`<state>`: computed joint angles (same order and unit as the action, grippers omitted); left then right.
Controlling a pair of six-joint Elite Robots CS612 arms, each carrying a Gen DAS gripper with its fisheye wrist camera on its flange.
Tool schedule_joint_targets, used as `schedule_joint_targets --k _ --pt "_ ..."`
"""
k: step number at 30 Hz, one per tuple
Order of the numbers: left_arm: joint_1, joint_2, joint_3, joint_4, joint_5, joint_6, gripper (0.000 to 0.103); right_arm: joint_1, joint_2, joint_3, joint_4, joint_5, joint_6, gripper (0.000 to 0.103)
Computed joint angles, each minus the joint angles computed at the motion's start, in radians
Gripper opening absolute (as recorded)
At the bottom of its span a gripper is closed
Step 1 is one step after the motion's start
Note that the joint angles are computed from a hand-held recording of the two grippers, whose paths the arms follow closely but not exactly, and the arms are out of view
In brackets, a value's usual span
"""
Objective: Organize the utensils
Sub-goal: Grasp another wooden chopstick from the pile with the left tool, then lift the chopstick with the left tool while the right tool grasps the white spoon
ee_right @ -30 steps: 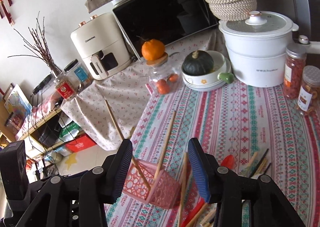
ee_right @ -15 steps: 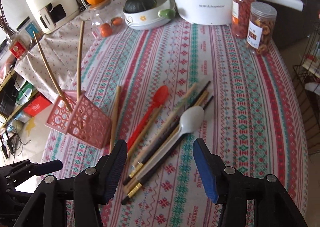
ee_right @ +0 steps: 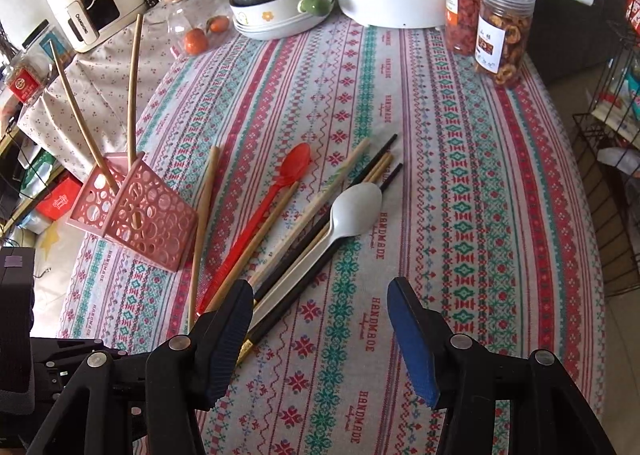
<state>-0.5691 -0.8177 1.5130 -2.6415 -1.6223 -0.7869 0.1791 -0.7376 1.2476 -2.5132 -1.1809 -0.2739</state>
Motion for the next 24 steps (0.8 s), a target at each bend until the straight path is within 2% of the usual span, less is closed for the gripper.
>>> schedule_joint_targets --k 6,9,12,15,17,21,24 --pt "-0.002 0.023 -0.036 0.048 0.017 0.001 0.019 0.0 -0.001 0.003 0.0 -0.002 -0.004 0.061" --pt "-0.003 0.032 -0.049 0.07 0.027 0.0 0.012 0.0 -0.001 0.004 0.001 -0.004 -0.005 0.061" --pt "-0.007 0.036 -0.056 0.077 0.052 0.004 0.01 -0.001 -0.001 0.004 0.004 -0.005 -0.006 0.061" --pt "-0.015 0.02 -0.043 0.07 0.103 0.036 0.004 0.0 -0.001 0.003 0.007 -0.006 -0.009 0.061" --pt "-0.023 0.004 -0.029 0.044 0.147 0.065 0.004 -0.001 -0.001 0.004 0.007 -0.005 -0.007 0.061" --pt "-0.05 -0.03 0.003 -0.023 0.284 0.132 0.004 -0.002 -0.002 0.004 0.001 -0.005 0.002 0.061" --pt "-0.062 -0.049 0.022 -0.088 0.356 0.165 0.004 -0.002 -0.002 0.002 -0.002 -0.004 0.009 0.061"
